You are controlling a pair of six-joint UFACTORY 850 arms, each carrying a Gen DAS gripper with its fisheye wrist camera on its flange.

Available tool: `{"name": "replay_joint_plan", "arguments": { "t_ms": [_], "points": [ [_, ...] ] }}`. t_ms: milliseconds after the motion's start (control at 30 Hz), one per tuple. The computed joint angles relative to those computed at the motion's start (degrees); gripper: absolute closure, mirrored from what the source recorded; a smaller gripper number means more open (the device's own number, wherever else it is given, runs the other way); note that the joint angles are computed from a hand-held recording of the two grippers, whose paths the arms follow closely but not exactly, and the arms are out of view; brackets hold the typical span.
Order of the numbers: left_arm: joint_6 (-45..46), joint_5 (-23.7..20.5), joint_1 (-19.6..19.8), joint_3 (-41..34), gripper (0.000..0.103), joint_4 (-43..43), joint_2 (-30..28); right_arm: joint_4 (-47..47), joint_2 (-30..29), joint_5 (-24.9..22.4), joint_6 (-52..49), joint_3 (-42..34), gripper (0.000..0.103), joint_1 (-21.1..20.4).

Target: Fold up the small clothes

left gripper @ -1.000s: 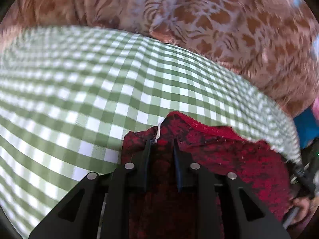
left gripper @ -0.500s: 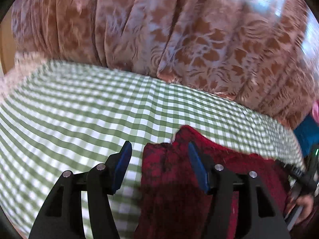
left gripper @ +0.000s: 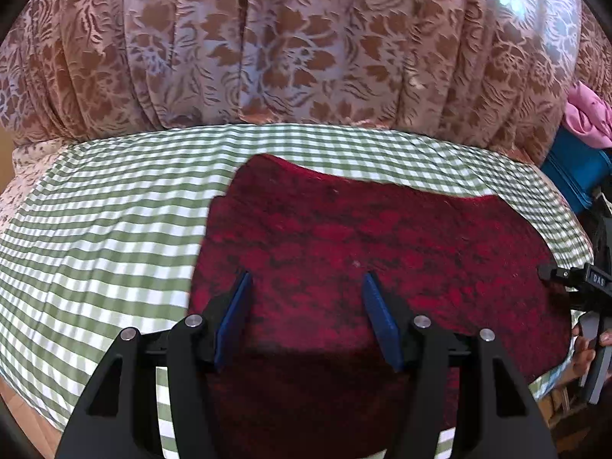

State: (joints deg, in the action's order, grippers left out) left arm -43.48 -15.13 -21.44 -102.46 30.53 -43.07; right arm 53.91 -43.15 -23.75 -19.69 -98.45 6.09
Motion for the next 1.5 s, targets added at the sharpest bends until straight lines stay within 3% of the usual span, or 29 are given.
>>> {"name": "replay_joint_plan", "arguments": {
  "t_ms": [233, 367, 700, 800, 1033, 1167, 1500],
  "points": [
    [-0.8, 0.6, -1.6, 1.4, 0.043, 2.8, 0.9, 14.6, 3.1, -3.8, -14.4, 6.3, 0.003, -0.3],
    [3.1, 0.6, -2.1, 1.1, 0.044, -0.4, 0.8, 19.5, 3.9, -6.2, -19.2, 8.4, 0.003, -0.5],
    [5.9, -1.7, -3.5, -1.0, 0.044, -1.0, -1.0, 23.6, 3.7, -8.1, -24.4, 9.0, 0.004, -0.4],
    [6.6, -2.5, -3.6, -1.7, 0.043, -1.3, -1.7, 23.8, 3.7, -8.0, -25.3, 9.2, 0.009, -0.3],
    [14.0, -2.3, -2.7, -2.6, 0.043, -10.1, -2.7, 22.7, 3.6, -9.0, -24.6, 8.9, 0.037, -0.1],
    [22.7, -1.4, -1.7, -2.6, 0.043, -20.3, -2.9, 22.9, 4.1, -9.5, -25.1, 8.2, 0.052, 0.2],
    [48.3, -0.4, 0.8, -1.9, 0.046, -50.2, -2.9, 21.9, 6.5, -9.0, -27.6, 4.5, 0.065, 2.8]
  ]
}}
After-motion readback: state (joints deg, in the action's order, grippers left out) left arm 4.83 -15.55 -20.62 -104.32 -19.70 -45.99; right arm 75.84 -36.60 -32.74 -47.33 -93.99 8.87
